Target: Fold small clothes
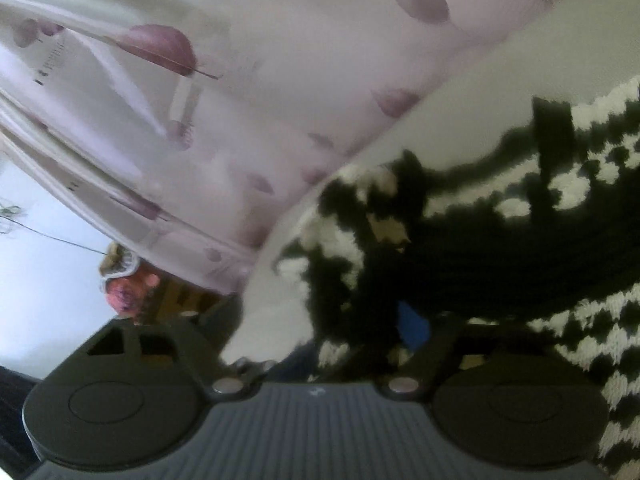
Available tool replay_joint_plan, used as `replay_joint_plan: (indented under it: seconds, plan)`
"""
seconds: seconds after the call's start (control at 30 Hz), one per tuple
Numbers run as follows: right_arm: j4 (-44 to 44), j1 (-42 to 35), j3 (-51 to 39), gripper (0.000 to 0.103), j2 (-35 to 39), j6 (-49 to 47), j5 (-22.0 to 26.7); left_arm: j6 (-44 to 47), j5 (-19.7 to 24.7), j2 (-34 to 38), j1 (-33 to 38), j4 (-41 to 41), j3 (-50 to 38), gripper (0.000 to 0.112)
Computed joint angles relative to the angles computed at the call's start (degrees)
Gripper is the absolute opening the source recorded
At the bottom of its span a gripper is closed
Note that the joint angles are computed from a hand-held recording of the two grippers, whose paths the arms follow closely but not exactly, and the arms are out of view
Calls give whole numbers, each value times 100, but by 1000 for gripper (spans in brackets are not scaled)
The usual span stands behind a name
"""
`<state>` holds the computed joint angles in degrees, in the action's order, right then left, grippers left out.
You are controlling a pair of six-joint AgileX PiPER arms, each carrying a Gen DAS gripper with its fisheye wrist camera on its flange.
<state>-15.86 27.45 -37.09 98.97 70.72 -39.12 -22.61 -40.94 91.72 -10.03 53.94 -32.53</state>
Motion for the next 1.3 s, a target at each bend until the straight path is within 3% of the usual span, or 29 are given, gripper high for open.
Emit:
replay_joint_plan:
  seconds: [0.03, 0.1, 0.13, 0.23, 0.4, 0.43, 0.53, 0.63, 0.73, 0.8, 0.9, 1.0, 1.3]
  plan:
    - [246, 149, -106, 63, 47, -164, 178, 243, -34, 9, -44, -158, 49, 20]
    - [555, 293, -338, 52, 144, -346, 475, 448, -110, 7, -82, -151, 129, 31]
    - [719, 331, -380, 42, 160, -468, 593, 487, -185, -22, -48, -98, 192, 44]
    - [1116, 364, -247, 25, 178, -789, 455, 124, -353, -269, 223, 379, 378, 52]
    - [1242, 370, -75, 23, 216, -947, 136, -664, -1194, -1017, 1542, 1048, 833, 73]
    - [1235, 368, -110, 23, 247, -932, 108, -697, -1353, -1072, 1835, 998, 877, 80]
    - [1303, 381, -74, 22, 255, -972, 6, -761, -1484, -793, 2485, 1063, 586, 87]
    - [1421, 419, -102, 21, 247, -1066, -48, -1805, -1154, -174, 2700, 2086, -218, 86]
    - [1589, 477, -118, 21, 217, -1191, -89, -3280, -1670, 590, 2990, 3190, -932, 85]
    - [1671, 483, -113, 20, 188, -1267, -92, -3649, -1968, 757, 3091, 3522, -1005, 83]
    - [1638, 425, -45, 20, 51, -1327, -105, -3767, -2363, 643, 3080, 3793, -751, 82]
    - [1677, 326, 141, 19, -334, -1490, -48, -3696, -2487, 236, 2748, 3745, -395, 82]
    - [1547, -658, 962, 19, -2194, -2175, 1214, -4888, -2876, -191, 1200, 3375, -349, 83]
